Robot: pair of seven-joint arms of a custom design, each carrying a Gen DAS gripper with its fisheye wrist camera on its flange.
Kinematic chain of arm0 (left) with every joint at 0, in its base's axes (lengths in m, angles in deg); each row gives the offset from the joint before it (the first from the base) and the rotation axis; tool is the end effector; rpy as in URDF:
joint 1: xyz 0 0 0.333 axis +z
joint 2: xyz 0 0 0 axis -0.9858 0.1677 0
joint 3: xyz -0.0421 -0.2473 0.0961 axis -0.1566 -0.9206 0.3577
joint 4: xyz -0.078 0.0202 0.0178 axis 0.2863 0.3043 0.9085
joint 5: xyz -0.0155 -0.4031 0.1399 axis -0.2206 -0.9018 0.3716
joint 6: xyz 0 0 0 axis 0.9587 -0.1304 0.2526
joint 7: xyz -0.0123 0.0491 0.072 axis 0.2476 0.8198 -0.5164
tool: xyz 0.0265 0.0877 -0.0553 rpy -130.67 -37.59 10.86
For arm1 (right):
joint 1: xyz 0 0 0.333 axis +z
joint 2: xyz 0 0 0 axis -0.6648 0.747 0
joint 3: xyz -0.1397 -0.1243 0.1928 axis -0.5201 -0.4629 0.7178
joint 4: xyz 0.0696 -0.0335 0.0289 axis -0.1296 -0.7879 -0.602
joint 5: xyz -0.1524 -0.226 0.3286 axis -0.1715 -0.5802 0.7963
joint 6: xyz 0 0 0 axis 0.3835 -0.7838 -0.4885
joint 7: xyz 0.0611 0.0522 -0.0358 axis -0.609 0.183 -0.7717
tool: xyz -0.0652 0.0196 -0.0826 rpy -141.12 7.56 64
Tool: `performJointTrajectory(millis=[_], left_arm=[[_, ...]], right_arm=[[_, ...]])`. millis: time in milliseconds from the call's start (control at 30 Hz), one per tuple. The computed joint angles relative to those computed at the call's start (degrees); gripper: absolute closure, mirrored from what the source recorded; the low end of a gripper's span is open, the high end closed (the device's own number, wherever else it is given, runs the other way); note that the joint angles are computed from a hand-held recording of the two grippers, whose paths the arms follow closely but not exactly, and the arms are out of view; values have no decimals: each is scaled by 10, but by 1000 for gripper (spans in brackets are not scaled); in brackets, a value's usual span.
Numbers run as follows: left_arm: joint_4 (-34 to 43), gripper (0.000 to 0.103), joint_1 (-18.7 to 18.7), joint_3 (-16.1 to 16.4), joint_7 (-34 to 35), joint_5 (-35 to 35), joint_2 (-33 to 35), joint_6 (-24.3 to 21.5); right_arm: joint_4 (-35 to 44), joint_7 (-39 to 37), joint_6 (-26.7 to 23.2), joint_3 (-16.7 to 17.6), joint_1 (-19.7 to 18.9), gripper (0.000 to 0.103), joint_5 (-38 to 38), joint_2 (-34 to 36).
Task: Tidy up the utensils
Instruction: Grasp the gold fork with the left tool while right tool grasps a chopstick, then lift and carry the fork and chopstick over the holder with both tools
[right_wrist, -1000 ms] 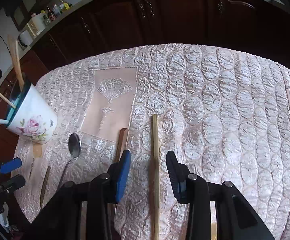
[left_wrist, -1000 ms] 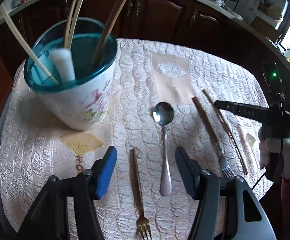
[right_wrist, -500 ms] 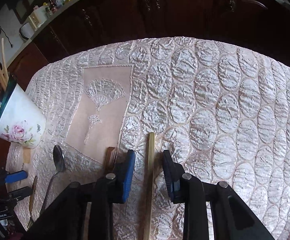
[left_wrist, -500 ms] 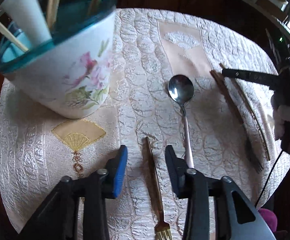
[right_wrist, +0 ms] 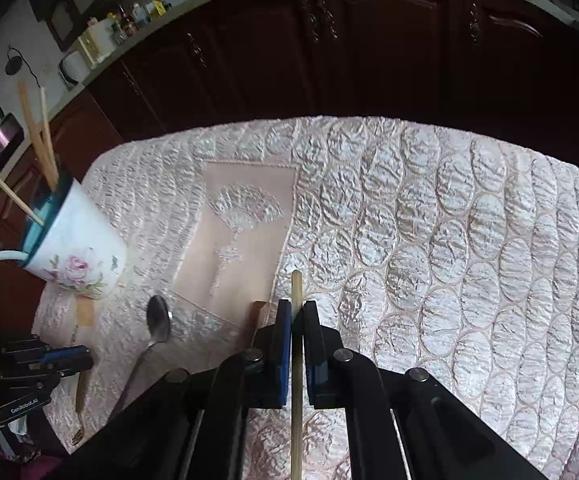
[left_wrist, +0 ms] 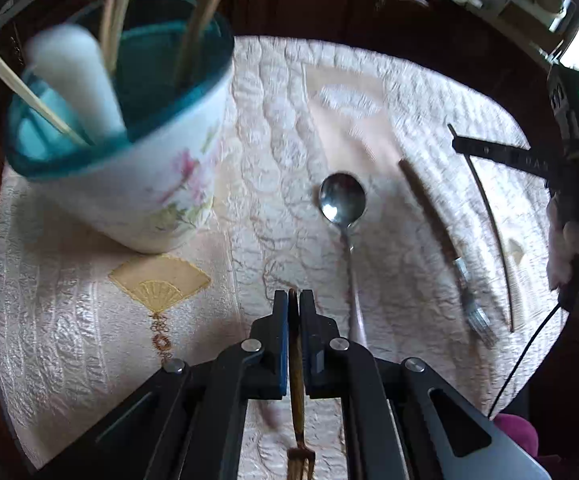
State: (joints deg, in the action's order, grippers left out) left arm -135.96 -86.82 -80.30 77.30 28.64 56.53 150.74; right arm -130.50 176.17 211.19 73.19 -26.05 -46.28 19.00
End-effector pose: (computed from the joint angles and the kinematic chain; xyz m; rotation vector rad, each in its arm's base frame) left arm 0.5083 -0.0895 0.3410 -1.3909 2.6830 -0.7185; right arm 0.4134 0.2357 0.3733 -1.5643 2.0648 -0.3731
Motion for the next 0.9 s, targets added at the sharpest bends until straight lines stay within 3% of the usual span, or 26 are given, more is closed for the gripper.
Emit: performJointTrajectory(millis=[333, 533, 900], left_arm=[[-42, 98, -10, 49, 66, -86, -110, -41], [-60, 98, -3, 72, 88, -103, -160, -61], [-17, 98, 11, 104, 98, -126, -188, -101]], right_arm=[[-32, 44, -40, 42, 30, 96, 2, -136], [-2, 43, -57, 59, 38, 96, -14, -153], [94, 33, -36, 77, 14, 96, -66, -103]])
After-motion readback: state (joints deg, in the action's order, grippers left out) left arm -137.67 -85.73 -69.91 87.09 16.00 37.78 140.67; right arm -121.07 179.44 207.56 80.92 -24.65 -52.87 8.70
